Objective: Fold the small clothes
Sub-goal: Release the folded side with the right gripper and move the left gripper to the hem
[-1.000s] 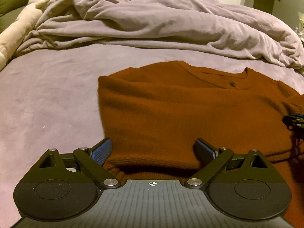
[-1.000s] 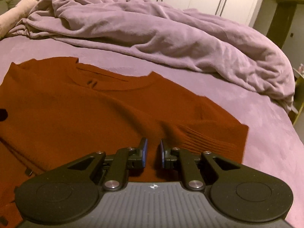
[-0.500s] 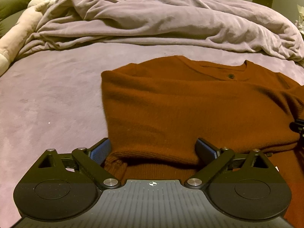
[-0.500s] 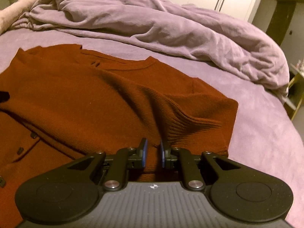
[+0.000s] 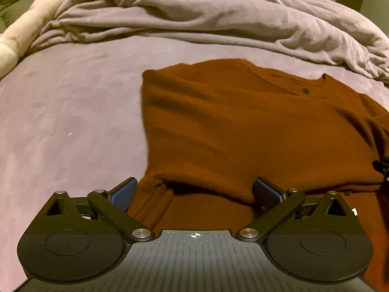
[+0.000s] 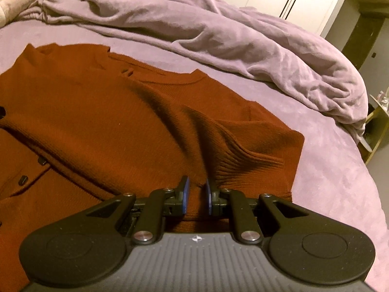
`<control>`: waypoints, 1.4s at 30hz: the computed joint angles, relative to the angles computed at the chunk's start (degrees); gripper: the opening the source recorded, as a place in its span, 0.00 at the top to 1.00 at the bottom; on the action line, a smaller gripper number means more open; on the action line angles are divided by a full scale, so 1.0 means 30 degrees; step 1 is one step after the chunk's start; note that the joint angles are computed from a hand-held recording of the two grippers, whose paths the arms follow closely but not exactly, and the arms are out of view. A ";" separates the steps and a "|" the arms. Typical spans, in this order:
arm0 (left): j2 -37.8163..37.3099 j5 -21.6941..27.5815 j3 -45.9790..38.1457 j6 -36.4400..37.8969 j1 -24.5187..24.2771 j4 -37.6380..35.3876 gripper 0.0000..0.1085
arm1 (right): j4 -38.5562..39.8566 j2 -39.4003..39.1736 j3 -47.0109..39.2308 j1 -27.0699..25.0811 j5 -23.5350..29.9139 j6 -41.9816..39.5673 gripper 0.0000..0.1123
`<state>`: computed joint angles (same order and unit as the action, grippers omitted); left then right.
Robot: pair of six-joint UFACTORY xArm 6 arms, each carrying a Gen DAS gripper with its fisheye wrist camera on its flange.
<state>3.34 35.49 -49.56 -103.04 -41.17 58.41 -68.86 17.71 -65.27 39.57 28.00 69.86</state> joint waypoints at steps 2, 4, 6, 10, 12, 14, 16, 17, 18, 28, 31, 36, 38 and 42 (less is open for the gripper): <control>-0.0455 0.0294 0.0278 0.0718 -0.0202 -0.1050 0.05 | 0.2071 -0.0264 -0.0053 0.0075 0.0273 -0.2011 0.88; -0.1049 0.1364 0.0633 0.1268 -0.0843 -0.2226 0.05 | 0.3050 -0.1088 0.0584 0.0109 0.0151 -0.2455 0.88; -0.2560 0.0947 0.2207 0.0112 -0.1392 -0.1532 0.05 | 0.2292 -0.3034 0.2582 0.0007 -0.1023 -0.0382 0.86; -0.5587 0.1557 0.5208 -0.1331 -0.3349 -0.1796 0.05 | 0.2303 -0.8258 0.8610 -0.0164 -0.3517 0.3600 0.83; -0.6881 0.2216 0.6416 -0.1665 -0.4512 -0.2800 0.05 | 0.2244 -1.1266 1.1708 0.0258 -0.3609 0.4923 0.82; -0.8215 0.2655 0.7530 -0.2702 -0.5651 -0.3176 0.05 | 0.3636 -1.4595 1.4665 0.1080 -0.3070 0.5330 0.82; -0.8895 0.3236 0.7930 -0.2953 -0.6533 -0.3904 0.05 | 0.4927 -1.7460 1.6498 0.2304 -0.1659 0.5354 0.82; -0.9190 0.3441 0.8108 -0.3224 -0.7006 -0.4050 0.05 | 0.5593 -1.8541 1.6984 0.2943 -0.0700 0.5275 0.82; -0.9435 0.3657 0.8245 -0.3502 -0.7451 -0.4172 0.05 | 0.6103 -1.9606 1.7473 0.3553 0.0103 0.5359 0.82; -0.9904 0.6102 0.7965 -0.3192 -1.0298 -0.6246 0.05 | 0.7894 -2.3051 1.8678 0.6096 0.3577 0.5694 0.82; -0.9847 0.6839 0.7831 -0.2878 -1.0963 -0.6719 0.05 | 0.8261 -2.3112 1.8446 0.6770 0.4574 0.5896 0.81; -1.0732 0.6900 0.8483 -0.3192 -1.1249 -0.7269 0.05 | 0.9177 -2.3919 1.8867 0.6798 0.4995 0.5582 0.67; -1.0929 0.6273 0.8774 -0.3365 -1.1088 -0.7336 0.06 | 0.9613 -2.4196 1.9249 0.6386 0.4273 0.5441 0.67; -1.1137 0.5294 0.9091 -0.3681 -1.0700 -0.7188 0.10 | 0.9506 -2.3560 1.9208 0.6100 0.3539 0.5420 0.67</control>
